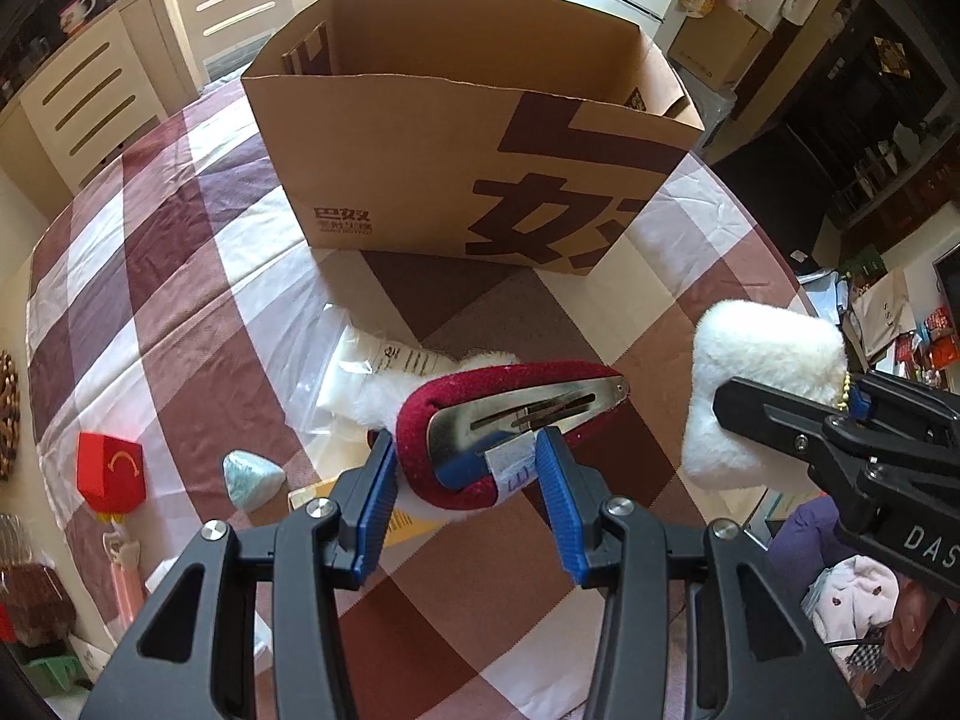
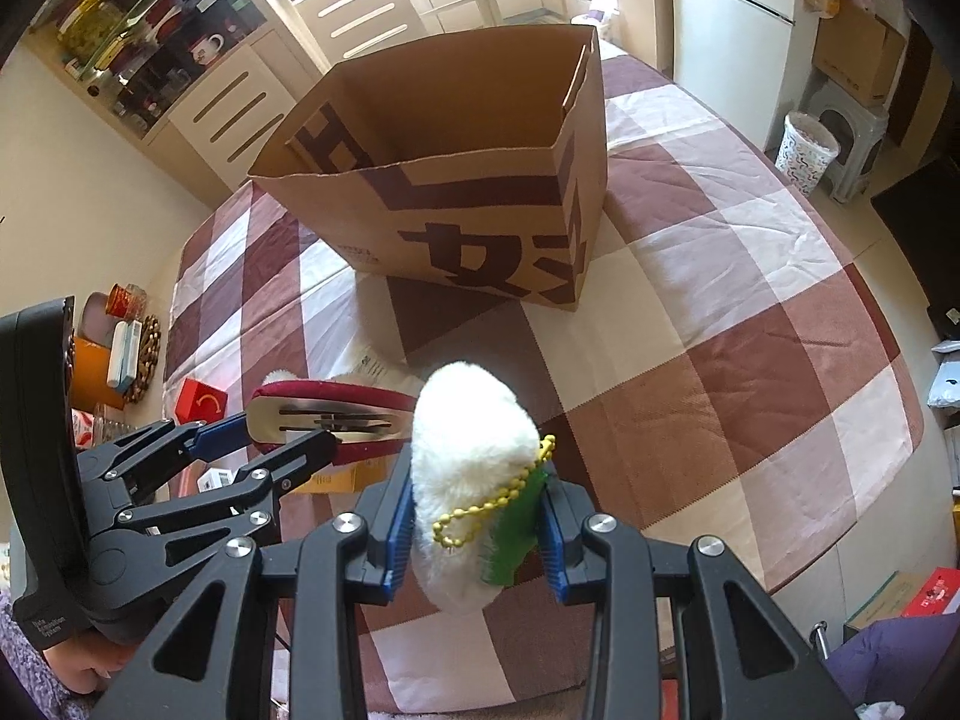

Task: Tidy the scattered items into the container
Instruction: 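Carry the hair clip and fluffy pouch with both tools toward the cardboard box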

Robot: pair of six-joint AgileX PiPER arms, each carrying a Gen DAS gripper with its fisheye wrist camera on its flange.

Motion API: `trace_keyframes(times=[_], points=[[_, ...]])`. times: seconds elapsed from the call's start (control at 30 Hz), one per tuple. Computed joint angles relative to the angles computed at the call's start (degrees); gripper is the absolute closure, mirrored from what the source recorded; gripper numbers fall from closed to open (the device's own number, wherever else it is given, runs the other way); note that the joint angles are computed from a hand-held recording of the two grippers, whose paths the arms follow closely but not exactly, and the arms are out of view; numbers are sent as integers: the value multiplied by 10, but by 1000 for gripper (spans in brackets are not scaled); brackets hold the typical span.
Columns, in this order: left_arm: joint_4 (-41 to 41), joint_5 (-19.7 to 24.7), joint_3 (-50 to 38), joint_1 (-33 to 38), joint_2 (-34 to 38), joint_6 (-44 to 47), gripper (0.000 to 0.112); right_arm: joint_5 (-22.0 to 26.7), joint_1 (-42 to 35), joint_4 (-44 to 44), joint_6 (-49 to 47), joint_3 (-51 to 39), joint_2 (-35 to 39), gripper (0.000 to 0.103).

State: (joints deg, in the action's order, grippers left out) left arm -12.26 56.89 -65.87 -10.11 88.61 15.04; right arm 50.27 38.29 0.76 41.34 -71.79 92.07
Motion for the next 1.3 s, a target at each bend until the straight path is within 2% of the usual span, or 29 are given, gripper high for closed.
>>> trace_keyframes(times=[0.5,0.97,1.3], points=[[-18,8,-74,26,56,55,66,27,-4,-27,13,-92,61,68],[-18,24,-137,41,92,72,66,70,-14,-25,-20,-206,125,68],[-23,59,-198,53,111,66,66,97,-20,-18,-51,-273,147,68]])
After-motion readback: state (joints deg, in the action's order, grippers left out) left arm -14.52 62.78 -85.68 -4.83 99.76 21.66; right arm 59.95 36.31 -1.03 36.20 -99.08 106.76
